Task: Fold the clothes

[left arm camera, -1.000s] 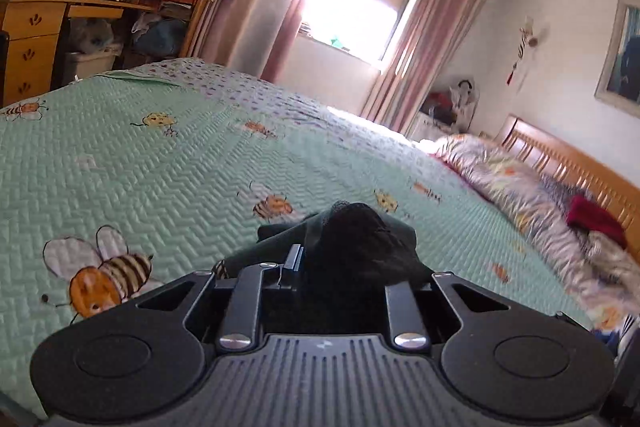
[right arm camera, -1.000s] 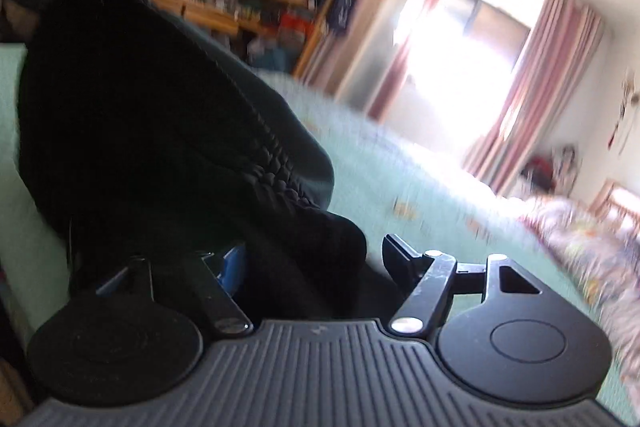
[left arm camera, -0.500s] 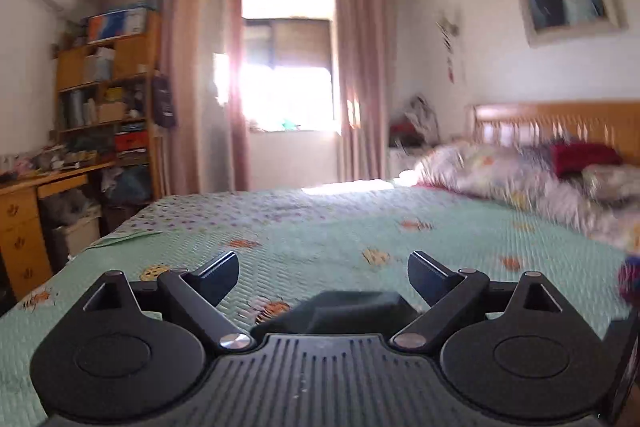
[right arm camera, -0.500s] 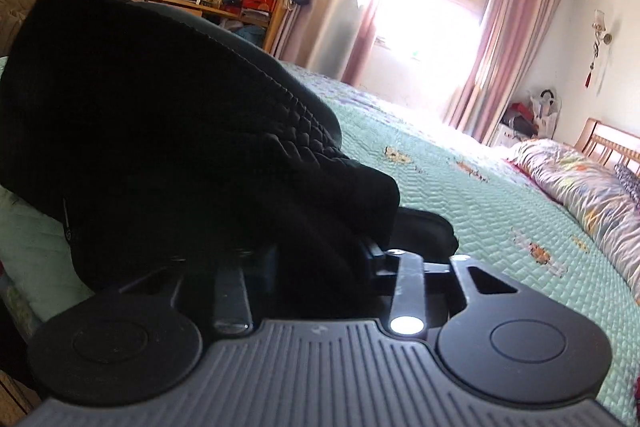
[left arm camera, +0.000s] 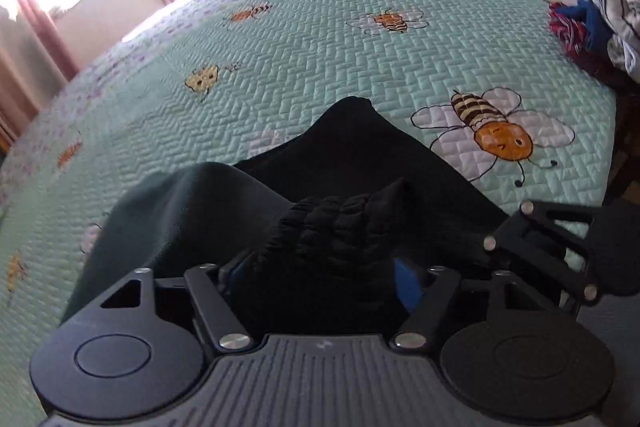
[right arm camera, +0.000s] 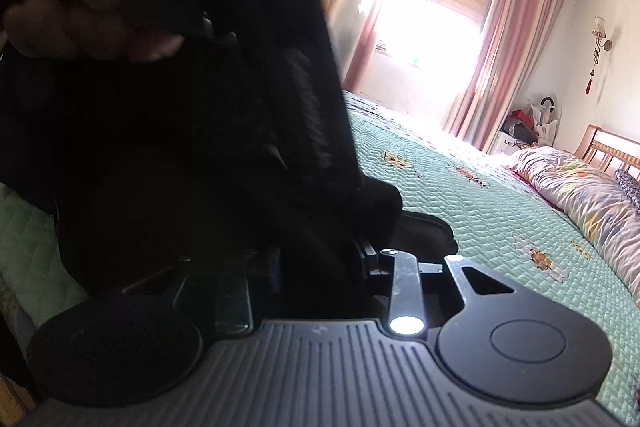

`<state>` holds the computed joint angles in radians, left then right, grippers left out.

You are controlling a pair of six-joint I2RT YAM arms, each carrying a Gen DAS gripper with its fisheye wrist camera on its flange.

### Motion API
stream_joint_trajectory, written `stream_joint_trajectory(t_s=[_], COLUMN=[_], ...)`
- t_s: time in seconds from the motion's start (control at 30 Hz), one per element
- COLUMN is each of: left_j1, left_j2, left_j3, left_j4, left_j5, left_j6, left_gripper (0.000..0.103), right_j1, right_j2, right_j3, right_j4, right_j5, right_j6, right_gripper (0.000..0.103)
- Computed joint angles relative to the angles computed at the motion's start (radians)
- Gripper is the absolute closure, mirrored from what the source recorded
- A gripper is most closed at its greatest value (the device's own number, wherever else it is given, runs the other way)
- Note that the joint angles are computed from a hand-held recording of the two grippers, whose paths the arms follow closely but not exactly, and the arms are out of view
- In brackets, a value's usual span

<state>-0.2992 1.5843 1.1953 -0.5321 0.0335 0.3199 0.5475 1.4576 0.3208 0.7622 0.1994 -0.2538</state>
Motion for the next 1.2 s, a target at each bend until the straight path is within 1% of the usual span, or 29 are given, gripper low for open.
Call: stream_joint_trajectory(t_s=[0.07,0.13,0.2,0.27,0.37,0.43,0.47,0.5,0.57,0.6,0.63,0.67,0.7,0.73,0.77,0.8,0.83,0.87,0.9,0.97,1.0,1.07,1.13,1.2], left_j1=[0.021,0.044,0.101,0.171,0.289,0.362,0.394,0.426,0.574,0.654,0.73,0.792,0.853,0.869,0.855,0.82,0.779,0.722,0.658,0.496,0.403,0.219,0.113,0.022], left_j2=[-0.016,-0.035,-0.077,-0.111,-0.16,-0.192,-0.228,-0.261,-0.319,-0.333,-0.327,-0.334,-0.339,-0.359,-0.39,-0.423,-0.454,-0.487,-0.517,-0.539,-0.525,-0.485,-0.427,-0.358], left_j3=[0.0,-0.002,-0.004,-0.001,-0.014,-0.02,-0.036,-0.049,-0.053,-0.04,-0.008,0.002,0.012,0.01,0.003,-0.023,-0.05,-0.096,-0.144,-0.204,-0.213,-0.227,-0.218,-0.197], left_j4=[0.011,0.023,0.049,0.085,0.173,0.228,0.269,0.312,0.369,0.395,0.365,0.333,0.297,0.242,0.154,0.104,0.06,0.048,0.044,0.036,0.04,0.078,0.11,0.136], left_j5=[0.043,0.084,0.147,0.21,0.281,0.308,0.28,0.247,0.277,0.296,0.374,0.482,0.594,0.648,0.668,0.67,0.665,0.651,0.632,0.557,0.486,0.31,0.206,0.115], left_j6=[-0.058,-0.117,-0.202,-0.299,-0.436,-0.517,-0.554,-0.59,-0.697,-0.757,-0.767,-0.757,-0.742,-0.676,-0.571,-0.497,-0.431,-0.402,-0.384,-0.352,-0.328,-0.289,-0.227,-0.162], left_gripper=[0.052,0.055,0.059,0.06,0.062,0.065,0.102,0.103,0.103,0.103,0.103,0.103,0.102,0.096,0.08,0.052,0.036,0.012,0.004,0.003,0.002,0.002,0.002,0.002], right_j1=[-0.014,-0.031,-0.029,-0.01,0.031,0.049,0.057,0.066,0.081,0.072,0.054,0.039,0.025,0.011,-0.004,-0.007,0.015,0.041,0.062,0.044,0.033,0.032,0.028,0.023], right_j2=[0.0,-0.008,-0.016,-0.031,-0.068,-0.12,-0.144,-0.177,-0.252,-0.295,-0.335,-0.355,-0.373,-0.392,-0.409,-0.417,-0.425,-0.433,-0.423,-0.416,-0.412,-0.46,-0.529,-0.537], right_j3=[-0.005,-0.015,-0.019,-0.038,-0.055,-0.046,-0.039,-0.038,-0.035,-0.031,-0.025,-0.028,-0.032,-0.036,-0.04,-0.041,-0.062,-0.085,-0.111,-0.145,-0.162,-0.182,-0.195,-0.206], right_j4=[-0.004,0.006,0.012,0.062,0.14,0.141,0.142,0.147,0.132,0.109,0.076,0.067,0.06,0.054,0.047,0.025,0.023,0.024,0.058,0.088,0.104,0.048,-0.034,-0.041], right_j5=[-0.024,-0.05,-0.045,-0.007,0.075,0.11,0.125,0.135,0.169,0.18,0.186,0.182,0.178,0.173,0.167,0.171,0.196,0.225,0.251,0.256,0.257,0.27,0.273,0.27], right_j6=[0.017,0.027,0.023,0.001,-0.061,-0.107,-0.131,-0.159,-0.182,-0.173,-0.157,-0.163,-0.172,-0.181,-0.189,-0.176,-0.174,-0.174,-0.186,-0.18,-0.176,-0.156,-0.15,-0.152], right_gripper=[0.068,0.072,0.082,0.088,0.09,0.09,0.091,0.091,0.09,0.09,0.09,0.09,0.09,0.09,0.09,0.089,0.09,0.09,0.089,0.088,0.088,0.087,0.087,0.086])
